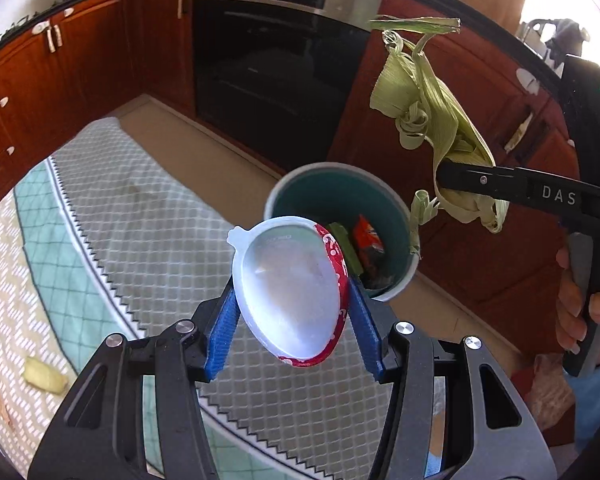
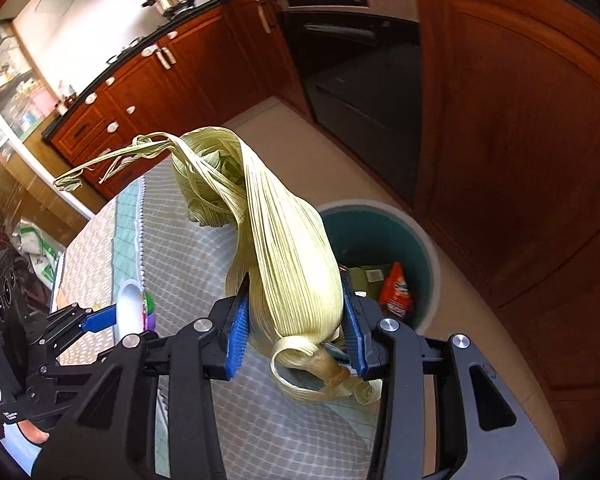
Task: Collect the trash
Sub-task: 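Carry the husks and lid over the teal bin and open both tools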
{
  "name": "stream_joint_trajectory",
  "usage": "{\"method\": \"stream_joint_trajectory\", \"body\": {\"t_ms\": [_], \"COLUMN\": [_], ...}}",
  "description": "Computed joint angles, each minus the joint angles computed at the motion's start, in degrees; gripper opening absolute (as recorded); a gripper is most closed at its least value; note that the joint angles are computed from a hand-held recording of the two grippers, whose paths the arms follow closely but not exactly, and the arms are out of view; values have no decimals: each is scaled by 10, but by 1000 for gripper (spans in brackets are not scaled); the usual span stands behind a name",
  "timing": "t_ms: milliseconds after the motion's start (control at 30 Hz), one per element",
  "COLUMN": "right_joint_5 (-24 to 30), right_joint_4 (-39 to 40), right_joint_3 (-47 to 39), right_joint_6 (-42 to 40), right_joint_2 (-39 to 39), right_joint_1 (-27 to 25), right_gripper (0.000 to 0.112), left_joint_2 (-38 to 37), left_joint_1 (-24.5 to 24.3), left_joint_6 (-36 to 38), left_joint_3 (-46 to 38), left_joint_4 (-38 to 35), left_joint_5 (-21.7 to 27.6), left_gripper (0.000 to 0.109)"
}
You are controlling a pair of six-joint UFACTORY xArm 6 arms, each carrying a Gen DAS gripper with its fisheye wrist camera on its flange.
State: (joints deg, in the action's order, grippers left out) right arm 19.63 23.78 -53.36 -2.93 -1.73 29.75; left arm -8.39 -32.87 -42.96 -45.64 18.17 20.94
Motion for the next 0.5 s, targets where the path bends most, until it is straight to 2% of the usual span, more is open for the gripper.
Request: {"method": "stream_joint_trajectory", "body": {"t_ms": [333,500], "right_joint_5": [12,19], "right_joint_4": [26,15], "right_joint_3": [-13,-34], "right_joint_6": [-20,-7], "right_joint_2": [44,73], "right_joint_1": [-42,-46], "right_gripper": [39,39], "left_joint_2": [212,271], "left_joint_1": [-8,-6], "left_joint_6": [140,145], "left_joint_3": [-189,-252], "left_joint_4": [-123,-116], "left_joint_5": [15,34], "left_gripper": [54,56]}}
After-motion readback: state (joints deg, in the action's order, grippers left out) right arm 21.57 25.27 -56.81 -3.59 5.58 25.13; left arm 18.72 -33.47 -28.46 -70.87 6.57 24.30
